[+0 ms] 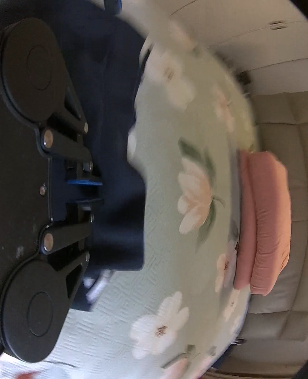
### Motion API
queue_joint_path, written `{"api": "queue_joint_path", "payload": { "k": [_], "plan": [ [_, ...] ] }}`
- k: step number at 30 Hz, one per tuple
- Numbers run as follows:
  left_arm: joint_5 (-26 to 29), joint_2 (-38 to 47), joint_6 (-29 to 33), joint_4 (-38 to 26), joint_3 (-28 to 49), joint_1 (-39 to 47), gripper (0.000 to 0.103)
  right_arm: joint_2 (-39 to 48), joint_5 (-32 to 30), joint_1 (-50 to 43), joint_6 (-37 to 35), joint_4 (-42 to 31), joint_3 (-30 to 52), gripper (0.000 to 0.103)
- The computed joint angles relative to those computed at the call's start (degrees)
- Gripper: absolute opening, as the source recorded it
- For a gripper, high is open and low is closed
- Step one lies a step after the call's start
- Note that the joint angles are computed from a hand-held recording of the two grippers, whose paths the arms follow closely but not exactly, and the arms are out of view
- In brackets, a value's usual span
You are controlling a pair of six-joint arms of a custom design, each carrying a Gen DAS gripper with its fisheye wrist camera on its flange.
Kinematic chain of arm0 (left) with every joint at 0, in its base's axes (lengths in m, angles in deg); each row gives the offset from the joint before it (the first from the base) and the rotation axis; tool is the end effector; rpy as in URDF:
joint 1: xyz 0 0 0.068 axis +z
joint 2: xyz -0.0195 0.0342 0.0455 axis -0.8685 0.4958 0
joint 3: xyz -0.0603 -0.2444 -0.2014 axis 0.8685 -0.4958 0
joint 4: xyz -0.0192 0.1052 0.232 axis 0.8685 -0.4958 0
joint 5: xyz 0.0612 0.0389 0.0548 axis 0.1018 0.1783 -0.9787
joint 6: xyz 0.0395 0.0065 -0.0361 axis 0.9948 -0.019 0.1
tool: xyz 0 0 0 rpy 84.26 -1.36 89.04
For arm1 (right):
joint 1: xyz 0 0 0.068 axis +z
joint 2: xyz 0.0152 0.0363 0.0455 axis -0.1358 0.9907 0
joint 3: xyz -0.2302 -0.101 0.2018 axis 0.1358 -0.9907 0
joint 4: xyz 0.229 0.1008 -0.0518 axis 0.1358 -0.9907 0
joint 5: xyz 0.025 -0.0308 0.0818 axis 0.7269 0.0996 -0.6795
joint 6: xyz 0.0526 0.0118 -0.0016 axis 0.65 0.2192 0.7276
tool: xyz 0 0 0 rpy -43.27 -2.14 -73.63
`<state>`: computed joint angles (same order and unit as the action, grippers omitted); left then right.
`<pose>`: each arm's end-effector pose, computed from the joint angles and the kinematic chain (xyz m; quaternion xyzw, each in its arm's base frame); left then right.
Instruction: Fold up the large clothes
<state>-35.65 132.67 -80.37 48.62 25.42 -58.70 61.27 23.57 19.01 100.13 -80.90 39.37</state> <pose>0.3063 -0.0067 0.2037 0.0727 0.9080 -0.1959 0.3632 0.3131 0.1470 0.1954 -0.0565 0.9450 -0.0212 0.3215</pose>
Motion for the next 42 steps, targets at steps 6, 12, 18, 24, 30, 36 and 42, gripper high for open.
{"api": "queue_joint_path", "payload": {
  "k": [6,12,18,24,30,36,42],
  "plan": [
    [-2.4,10.0,-3.5,14.2,-5.1,3.6,0.003,-1.2,8.7,-1.1,-2.2,4.9,-9.6,0.0],
    [-3.7,3.3,-5.0,7.9,-4.6,5.4,0.013,-6.8,26.4,9.1,0.2,-3.9,-10.5,0.018],
    [1.2,-12.5,-5.5,1.6,-12.1,-2.1,0.022,-7.8,32.8,32.9,8.8,-12.4,-9.6,0.038],
    [-5.5,-13.1,-1.9,2.9,-21.4,1.7,0.007,1.5,34.7,36.7,18.9,-17.1,-17.6,0.028],
    [-1.6,-19.2,6.3,-11.1,-20.7,20.4,0.003,0.7,32.8,43.3,30.8,-28.1,-22.1,0.028],
    [0.8,-27.4,11.8,-24.5,-19.0,26.4,0.009,-0.9,29.5,43.1,34.4,-32.2,-21.6,0.028],
    [5.9,-31.2,20.5,-37.7,-13.5,35.8,0.02,-9.0,23.0,40.6,34.8,-37.9,-19.2,0.035]
  ]
}}
